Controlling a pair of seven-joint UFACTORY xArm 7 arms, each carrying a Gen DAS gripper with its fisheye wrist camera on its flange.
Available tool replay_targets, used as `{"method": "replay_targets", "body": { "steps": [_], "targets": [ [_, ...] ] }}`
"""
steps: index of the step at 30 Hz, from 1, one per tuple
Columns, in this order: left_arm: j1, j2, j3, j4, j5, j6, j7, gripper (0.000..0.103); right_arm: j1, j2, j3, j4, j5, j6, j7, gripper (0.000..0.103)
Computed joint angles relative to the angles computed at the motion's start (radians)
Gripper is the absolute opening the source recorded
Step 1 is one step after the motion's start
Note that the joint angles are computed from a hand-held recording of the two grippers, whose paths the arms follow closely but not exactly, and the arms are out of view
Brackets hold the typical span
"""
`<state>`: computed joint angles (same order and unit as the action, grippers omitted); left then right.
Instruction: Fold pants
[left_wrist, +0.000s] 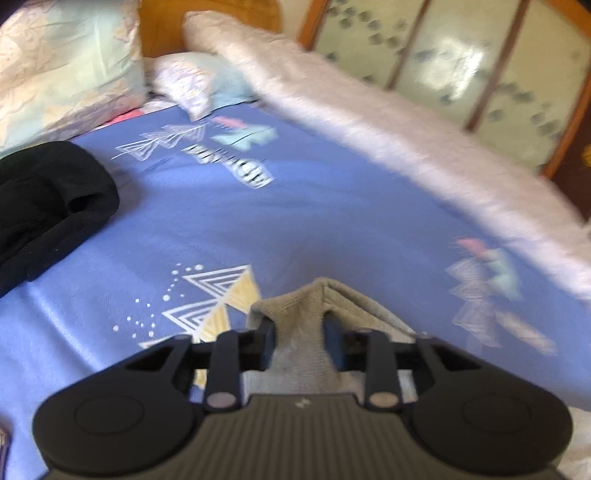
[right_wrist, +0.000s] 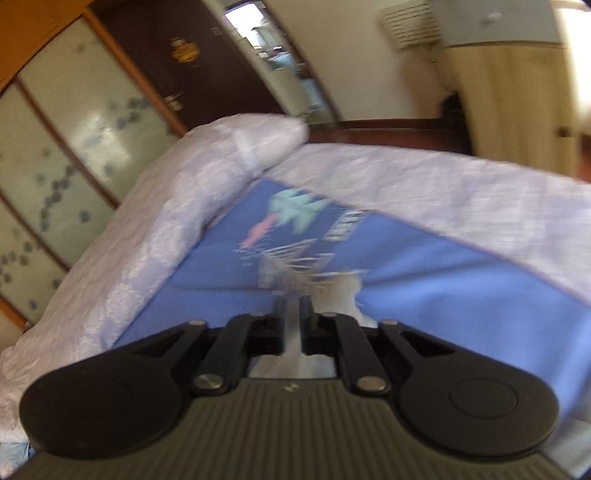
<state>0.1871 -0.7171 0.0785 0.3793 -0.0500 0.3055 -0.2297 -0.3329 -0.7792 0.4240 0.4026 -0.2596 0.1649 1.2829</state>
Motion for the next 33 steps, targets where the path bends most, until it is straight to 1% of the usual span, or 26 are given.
{"method": "replay_targets", "body": {
  "steps": [1, 2, 3, 4, 5, 7, 8, 10, 11, 12, 13, 15, 17, 19, 20, 21, 22, 24, 25, 26, 27, 28, 29, 30, 31, 33],
  "targets": [
    [0.031, 0.052, -0.043, 0.020, 0.014, 0.011, -0.038, 0.035, -0.074, 0.043, 0.070, 0.017, -0.003, -0.032, 0.024, 0.034],
    [0.033, 0.078, -0.050, 0.027, 0.015, 0.022, -0.056, 0.035, -0.106, 0.044, 0.109, 0.022, -0.013, -0.021, 0.056, 0.042],
    [0.019, 0.082, -0.035, 0.020, 0.008, 0.018, -0.055, 0.037, -0.101, 0.045, 0.106, 0.009, -0.035, -0.039, 0.077, 0.042],
    [0.004, 0.067, -0.017, 0.000, 0.003, 0.006, -0.041, 0.039, -0.067, 0.031, 0.080, -0.020, -0.038, -0.065, 0.061, 0.041],
    [0.002, 0.046, -0.010, -0.017, 0.005, 0.006, -0.031, 0.043, -0.031, -0.001, 0.058, -0.057, -0.038, -0.067, 0.040, 0.040],
    [0.001, -0.019, 0.011, -0.049, 0.002, 0.038, -0.015, 0.045, 0.031, -0.076, 0.018, -0.126, -0.031, -0.031, 0.002, 0.041],
    [-0.005, -0.064, 0.032, -0.066, -0.009, 0.062, 0.000, 0.045, 0.049, -0.101, 0.012, -0.146, -0.017, -0.011, 0.004, 0.041],
    [-0.006, -0.164, 0.069, -0.092, -0.029, 0.125, 0.028, 0.047, 0.099, -0.161, -0.043, -0.205, 0.017, 0.021, 0.000, 0.041],
    [0.000, -0.223, 0.084, -0.104, -0.035, 0.170, 0.045, 0.049, 0.108, -0.167, -0.047, -0.216, 0.035, 0.029, 0.014, 0.041],
    [0.009, -0.269, 0.090, -0.112, -0.037, 0.208, 0.059, 0.049, 0.118, -0.172, -0.069, -0.232, 0.049, 0.026, 0.014, 0.041],
    [0.022, -0.339, 0.098, -0.126, -0.034, 0.264, 0.080, 0.050, 0.123, -0.168, -0.077, -0.240, 0.063, 0.019, 0.021, 0.041],
    [0.041, -0.440, 0.107, -0.136, -0.032, 0.357, 0.115, 0.052, 0.123, -0.128, -0.080, -0.246, 0.084, -0.031, 0.034, 0.041],
    [0.058, -0.525, 0.114, -0.144, -0.026, 0.446, 0.147, 0.053, 0.103, -0.043, -0.049, -0.216, 0.093, -0.084, 0.044, 0.041],
    [0.072, -0.595, 0.114, -0.150, -0.020, 0.529, 0.173, 0.053, 0.059, 0.050, 0.003, -0.165, 0.084, -0.105, 0.043, 0.039],
    [0.077, -0.621, 0.107, -0.153, -0.019, 0.562, 0.177, 0.053, 0.030, 0.093, 0.035, -0.136, 0.073, -0.102, 0.043, 0.034],
    [0.078, -0.635, 0.101, -0.154, -0.017, 0.589, 0.181, 0.053, 0.004, 0.130, 0.063, -0.111, 0.060, -0.101, 0.043, 0.014],
    [0.080, -0.650, 0.095, -0.155, -0.015, 0.615, 0.184, 0.053, -0.009, 0.160, 0.076, -0.092, 0.046, -0.095, 0.035, 0.009],
    [0.083, -0.684, 0.095, -0.161, -0.012, 0.658, 0.191, 0.053, -0.096, 0.111, 0.176, -0.070, -0.007, -0.037, 0.078, 0.008],
    [0.079, -0.695, 0.099, -0.162, -0.016, 0.677, 0.194, 0.053, -0.145, 0.048, 0.222, -0.080, -0.037, -0.027, 0.119, 0.008],
    [0.076, -0.711, 0.105, -0.164, -0.020, 0.697, 0.198, 0.053, -0.176, -0.009, 0.249, -0.089, -0.057, -0.003, 0.152, 0.008],
    [0.073, -0.723, 0.112, -0.165, -0.024, 0.717, 0.205, 0.053, -0.173, -0.029, 0.236, -0.091, -0.071, 0.032, 0.153, 0.010],
    [0.068, -0.735, 0.116, -0.166, -0.028, 0.737, 0.211, 0.053, -0.143, -0.022, 0.194, -0.086, -0.075, 0.082, 0.135, 0.011],
    [0.066, -0.750, 0.119, -0.166, -0.031, 0.760, 0.217, 0.053, -0.112, -0.023, 0.164, -0.077, -0.070, 0.160, 0.129, 0.017],
    [0.066, -0.769, 0.124, -0.165, -0.034, 0.783, 0.223, 0.053, -0.067, -0.032, 0.117, -0.077, -0.057, 0.229, 0.112, 0.034],
    [0.068, -0.792, 0.131, -0.164, -0.036, 0.806, 0.229, 0.053, -0.012, -0.065, 0.059, -0.099, -0.041, 0.258, 0.096, 0.039],
    [0.083, -0.836, 0.153, -0.156, -0.039, 0.861, 0.237, 0.057, 0.104, -0.232, -0.029, -0.188, -0.019, 0.283, 0.101, 0.040]
  ]
}}
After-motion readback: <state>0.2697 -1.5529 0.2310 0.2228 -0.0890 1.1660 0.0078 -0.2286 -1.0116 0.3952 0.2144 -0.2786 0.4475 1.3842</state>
